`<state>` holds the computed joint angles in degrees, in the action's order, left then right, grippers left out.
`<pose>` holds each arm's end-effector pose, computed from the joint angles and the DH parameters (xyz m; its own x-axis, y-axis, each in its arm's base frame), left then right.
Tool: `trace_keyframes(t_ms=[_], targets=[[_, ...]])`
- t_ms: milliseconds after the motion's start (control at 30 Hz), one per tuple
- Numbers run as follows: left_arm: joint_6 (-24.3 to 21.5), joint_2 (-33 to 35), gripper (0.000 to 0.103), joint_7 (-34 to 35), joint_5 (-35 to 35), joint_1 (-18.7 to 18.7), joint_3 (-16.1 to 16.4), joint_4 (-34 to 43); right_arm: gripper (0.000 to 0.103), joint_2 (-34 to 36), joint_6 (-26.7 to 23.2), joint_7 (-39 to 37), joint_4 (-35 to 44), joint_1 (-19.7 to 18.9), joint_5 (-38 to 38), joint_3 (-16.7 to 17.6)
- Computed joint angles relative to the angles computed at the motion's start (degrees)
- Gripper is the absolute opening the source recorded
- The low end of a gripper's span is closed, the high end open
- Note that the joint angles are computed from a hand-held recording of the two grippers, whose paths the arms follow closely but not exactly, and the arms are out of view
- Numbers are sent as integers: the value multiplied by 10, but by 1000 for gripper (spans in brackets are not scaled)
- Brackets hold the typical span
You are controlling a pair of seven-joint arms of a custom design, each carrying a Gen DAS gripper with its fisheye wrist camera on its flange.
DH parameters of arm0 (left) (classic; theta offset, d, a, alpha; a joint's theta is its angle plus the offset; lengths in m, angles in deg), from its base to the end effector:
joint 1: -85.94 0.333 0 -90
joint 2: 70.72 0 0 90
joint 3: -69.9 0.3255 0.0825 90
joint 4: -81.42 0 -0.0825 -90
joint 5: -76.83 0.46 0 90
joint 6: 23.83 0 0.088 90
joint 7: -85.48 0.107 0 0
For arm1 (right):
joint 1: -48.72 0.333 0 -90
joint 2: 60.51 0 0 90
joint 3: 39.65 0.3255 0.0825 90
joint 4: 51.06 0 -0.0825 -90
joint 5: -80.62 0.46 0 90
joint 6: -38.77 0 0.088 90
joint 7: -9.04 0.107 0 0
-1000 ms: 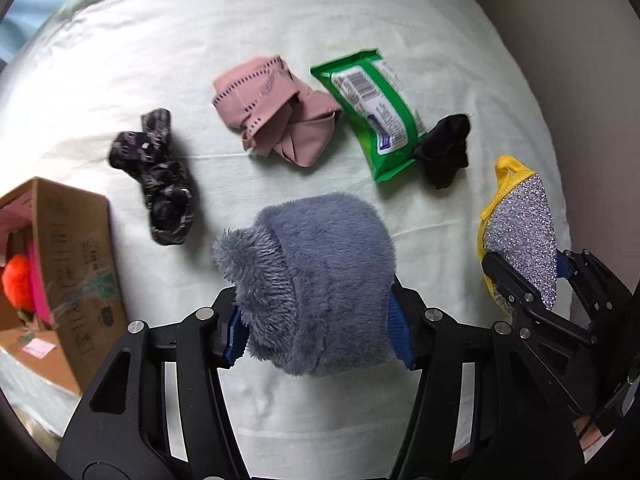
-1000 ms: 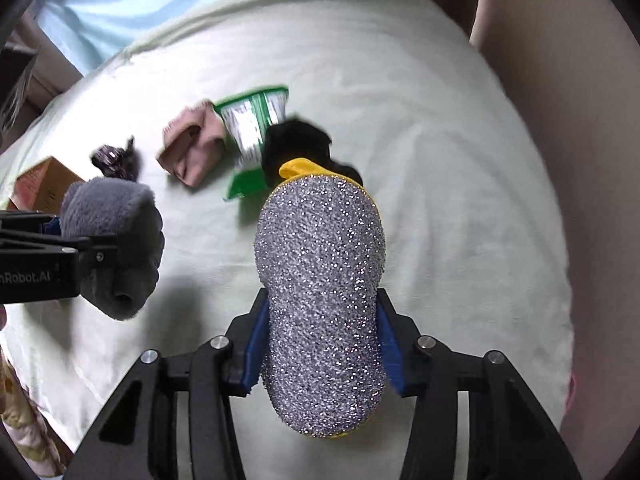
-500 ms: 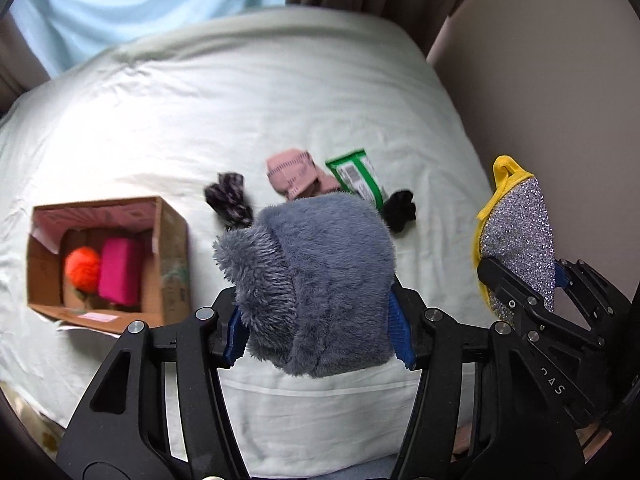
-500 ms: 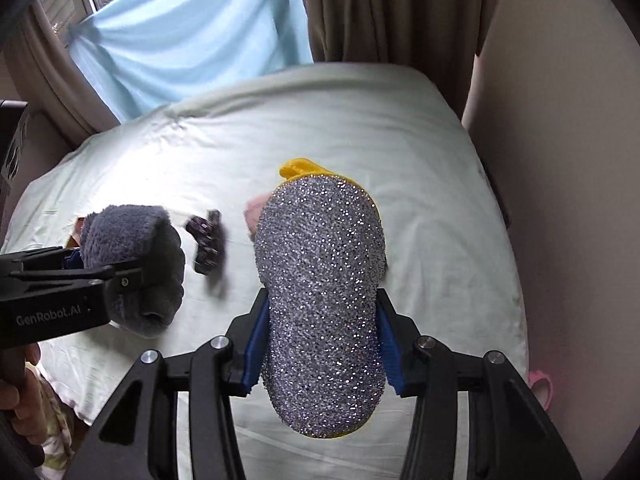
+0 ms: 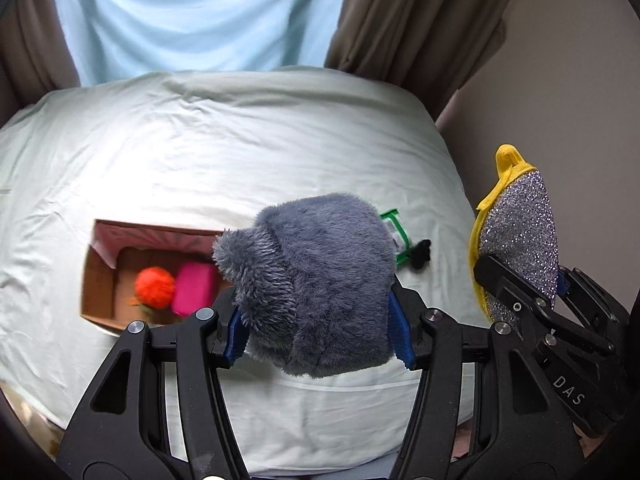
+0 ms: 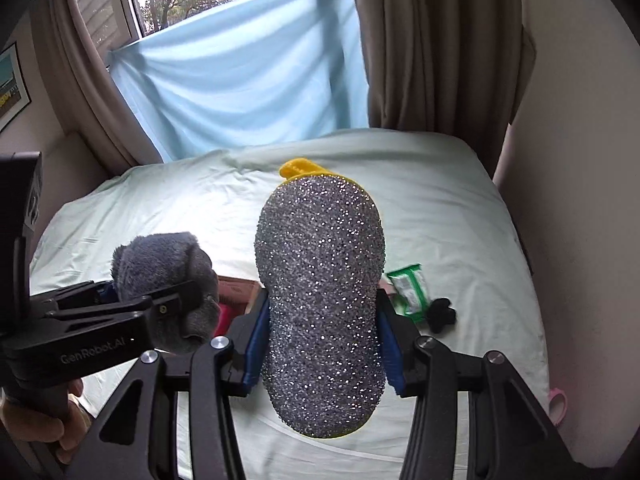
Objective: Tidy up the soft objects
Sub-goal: 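Carry sock and sponge over the box and release both inside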
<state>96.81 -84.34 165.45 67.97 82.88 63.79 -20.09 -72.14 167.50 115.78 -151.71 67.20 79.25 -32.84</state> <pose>0.5826 -0.1096 0.7253 -0.0115 -0.9753 0.2204 -0.8569 -0.1040 -0.5049 0.5487 0.2674 0.7318 0.2091 -0.9681 -0.1377 -0.7775 -0.0792 -0.6239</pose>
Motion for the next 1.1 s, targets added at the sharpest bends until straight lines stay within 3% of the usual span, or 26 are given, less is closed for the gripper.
trace_keyframes(t_ms=[233,567,800,1100], targets=[[-20,-15,53,64,-21,37,46,-4,45,84,-37,64,106,40,-42,36],[-72,28,53,171,-37,104,85,12,45,257,-97,143,287,119,-56,26],[-108,97,53,225,-21,141,82,42,45,389,-185,192,430,156,-24,7],[-130,182,53,231,25,159,65,73,45,511,-283,252,550,143,65,-1]])
